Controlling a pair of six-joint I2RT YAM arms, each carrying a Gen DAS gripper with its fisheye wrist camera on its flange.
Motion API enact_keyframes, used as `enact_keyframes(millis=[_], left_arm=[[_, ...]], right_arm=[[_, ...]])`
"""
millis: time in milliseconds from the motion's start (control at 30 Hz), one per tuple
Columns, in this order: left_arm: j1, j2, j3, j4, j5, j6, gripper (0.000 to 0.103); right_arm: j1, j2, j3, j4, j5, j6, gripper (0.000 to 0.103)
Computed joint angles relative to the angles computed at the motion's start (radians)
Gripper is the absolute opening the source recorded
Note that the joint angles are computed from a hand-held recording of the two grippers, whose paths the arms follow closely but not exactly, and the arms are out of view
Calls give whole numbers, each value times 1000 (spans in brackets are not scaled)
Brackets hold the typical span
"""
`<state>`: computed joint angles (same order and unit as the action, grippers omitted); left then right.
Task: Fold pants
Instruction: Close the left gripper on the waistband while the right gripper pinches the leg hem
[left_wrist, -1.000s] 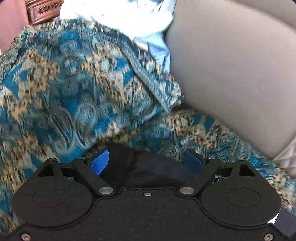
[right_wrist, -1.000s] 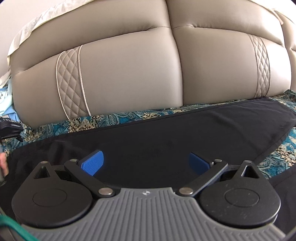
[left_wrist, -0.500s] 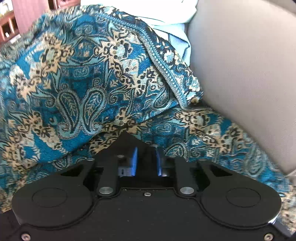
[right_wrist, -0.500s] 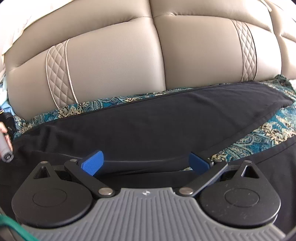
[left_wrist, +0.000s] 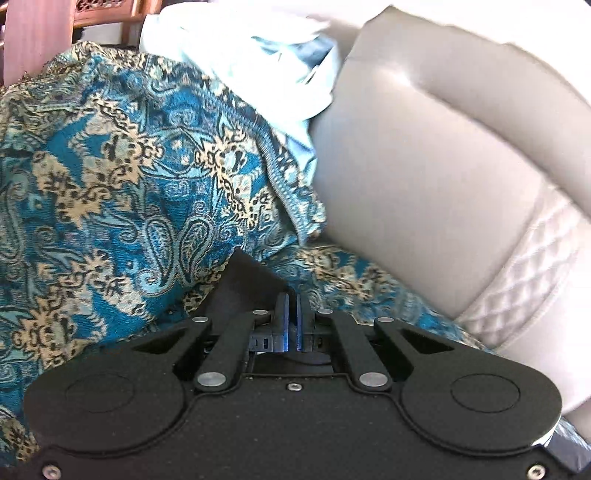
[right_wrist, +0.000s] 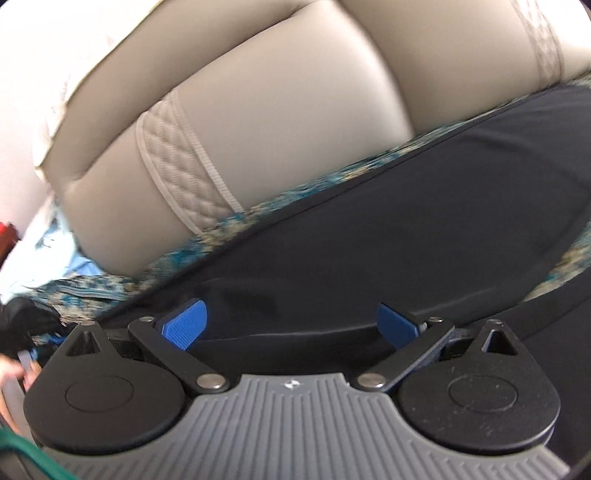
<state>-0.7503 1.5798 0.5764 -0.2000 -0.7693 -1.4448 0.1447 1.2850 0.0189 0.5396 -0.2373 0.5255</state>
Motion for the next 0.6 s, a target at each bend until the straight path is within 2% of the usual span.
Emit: enact_keyframes(millis=[67,133,167,233,333,367,433,500,567,600], left_arm=[[-54,-70,-65,17,-22,-21,3],[-118,-135,-107,-12,-47,-59,3],[-138,-158,-121,-20,-55,-66,3],[-170,-212,-148,-40,-65,-63,3],[-197,-297,-178,-80,-66,-64,3],[-222,-314,-184,-104,-76,-90,3],[-245,-352,-202,-124,-90,-103,3],[-266,-377,-214,-136,-99,-108,3],[-280,-400,-226,-147,-105,-106,3],[-283,-414,-237,-147,-102,-106,3]], right_arm=[[92,66,12,85,29,81,103],[173,150,28,183,53,154,99],[206,208,25,275,57,190,94],[273,360,34,472,63,275,90],[338,522,95,589,68,390,89],[355,567,129,598,75,430,89],[388,619,195,568,114,485,80],[412,648,266,489,164,495,52],[410,655,326,387,183,517,43],[397,672,338,385,178,522,42]])
